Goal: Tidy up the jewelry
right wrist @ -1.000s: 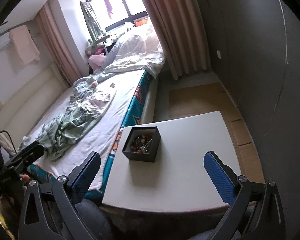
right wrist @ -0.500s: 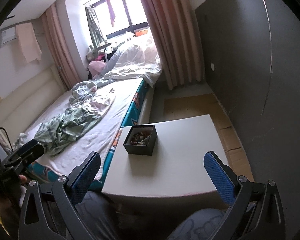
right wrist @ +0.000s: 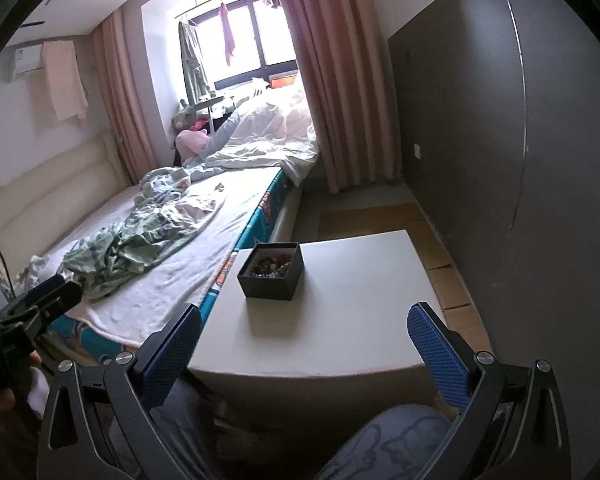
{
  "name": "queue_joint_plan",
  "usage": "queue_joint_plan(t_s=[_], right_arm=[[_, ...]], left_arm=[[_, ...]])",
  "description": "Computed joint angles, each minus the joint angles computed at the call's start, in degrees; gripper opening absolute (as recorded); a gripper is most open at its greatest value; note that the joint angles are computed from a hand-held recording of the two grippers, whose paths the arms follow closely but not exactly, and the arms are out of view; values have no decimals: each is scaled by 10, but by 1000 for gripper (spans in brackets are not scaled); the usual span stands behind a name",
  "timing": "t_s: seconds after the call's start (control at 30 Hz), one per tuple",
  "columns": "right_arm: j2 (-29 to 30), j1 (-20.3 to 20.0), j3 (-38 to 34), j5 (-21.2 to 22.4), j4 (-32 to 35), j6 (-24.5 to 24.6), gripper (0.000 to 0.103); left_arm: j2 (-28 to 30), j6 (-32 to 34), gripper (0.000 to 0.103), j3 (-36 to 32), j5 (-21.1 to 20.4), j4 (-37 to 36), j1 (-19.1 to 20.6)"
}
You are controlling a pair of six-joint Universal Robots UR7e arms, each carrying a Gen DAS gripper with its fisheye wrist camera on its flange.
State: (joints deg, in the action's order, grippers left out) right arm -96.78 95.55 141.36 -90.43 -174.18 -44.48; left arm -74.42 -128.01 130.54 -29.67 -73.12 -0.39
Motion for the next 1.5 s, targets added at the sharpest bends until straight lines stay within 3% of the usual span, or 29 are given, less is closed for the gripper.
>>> queue_joint_plan(t_s=[1.0, 1.5], right_arm=[[31, 16, 26, -40, -78, -25, 103], [38, 20, 26, -36, -95, -16, 103]], left_arm=[[1, -51, 103, 16, -24, 16, -10], [9, -64, 103, 11, -33, 31, -7]])
